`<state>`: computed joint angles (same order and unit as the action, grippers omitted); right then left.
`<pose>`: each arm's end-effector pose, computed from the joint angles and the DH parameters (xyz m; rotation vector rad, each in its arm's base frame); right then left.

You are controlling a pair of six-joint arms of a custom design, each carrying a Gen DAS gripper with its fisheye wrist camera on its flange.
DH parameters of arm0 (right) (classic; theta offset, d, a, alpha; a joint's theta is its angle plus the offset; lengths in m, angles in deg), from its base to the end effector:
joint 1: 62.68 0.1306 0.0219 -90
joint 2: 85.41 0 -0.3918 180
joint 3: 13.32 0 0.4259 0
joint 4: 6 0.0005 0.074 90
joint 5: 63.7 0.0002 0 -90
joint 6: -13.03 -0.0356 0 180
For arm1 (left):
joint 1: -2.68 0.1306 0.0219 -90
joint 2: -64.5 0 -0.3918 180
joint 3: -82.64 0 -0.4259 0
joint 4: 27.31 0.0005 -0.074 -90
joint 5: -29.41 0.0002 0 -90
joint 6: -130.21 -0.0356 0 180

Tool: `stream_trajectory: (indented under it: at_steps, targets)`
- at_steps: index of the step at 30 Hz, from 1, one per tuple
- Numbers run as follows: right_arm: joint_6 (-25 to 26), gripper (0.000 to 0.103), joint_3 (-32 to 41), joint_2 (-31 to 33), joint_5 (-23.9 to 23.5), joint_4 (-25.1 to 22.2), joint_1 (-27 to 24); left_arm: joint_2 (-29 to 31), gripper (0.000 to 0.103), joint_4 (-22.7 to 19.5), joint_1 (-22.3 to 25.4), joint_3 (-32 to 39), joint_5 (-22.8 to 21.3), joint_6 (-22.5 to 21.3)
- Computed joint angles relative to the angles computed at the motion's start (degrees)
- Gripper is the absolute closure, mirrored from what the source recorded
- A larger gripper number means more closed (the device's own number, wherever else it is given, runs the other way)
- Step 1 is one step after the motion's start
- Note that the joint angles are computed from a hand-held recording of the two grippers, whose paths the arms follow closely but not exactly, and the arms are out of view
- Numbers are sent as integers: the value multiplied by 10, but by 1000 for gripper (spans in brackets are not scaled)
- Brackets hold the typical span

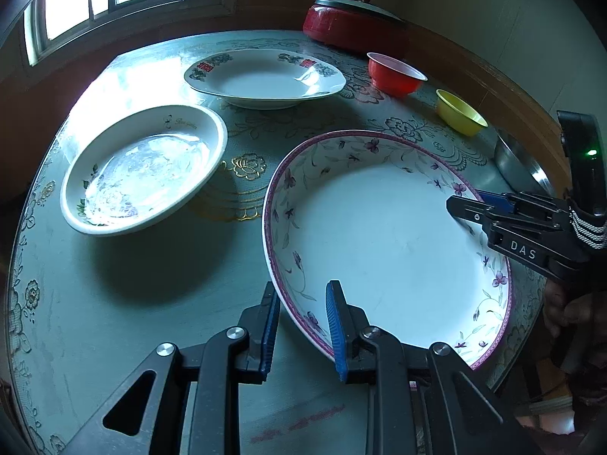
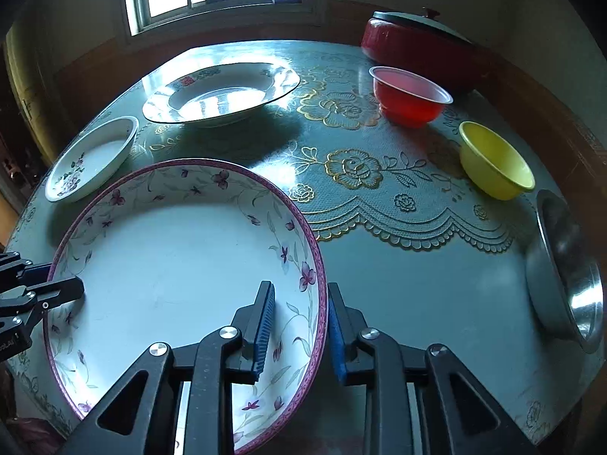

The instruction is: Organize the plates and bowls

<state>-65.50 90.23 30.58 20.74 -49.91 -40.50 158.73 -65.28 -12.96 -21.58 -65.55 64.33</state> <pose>0.6193 0.2557 0.2998 -0.7766 2.4385 0.1959 0.4968 -0.1364 0.2952 -0.2224 2.5480 -0.1582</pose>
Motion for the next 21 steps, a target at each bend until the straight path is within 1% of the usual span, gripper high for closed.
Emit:
stream_trajectory:
  at_steps: [4, 10, 15, 21]
  targets:
    - [-9, 75, -12, -7, 54, 20, 14, -2, 78, 3, 0, -2, 2, -9]
    - [-35, 75, -18, -9, 89, 31, 22, -3, 77, 8, 6, -3, 19, -41]
    - [-43, 75, -24, -12, 103, 37, 26, -8, 76, 26, 16, -13, 42, -53]
    - [-42, 75, -24, -12, 104, 36, 27, -10, 76, 27, 14, -14, 34, -54]
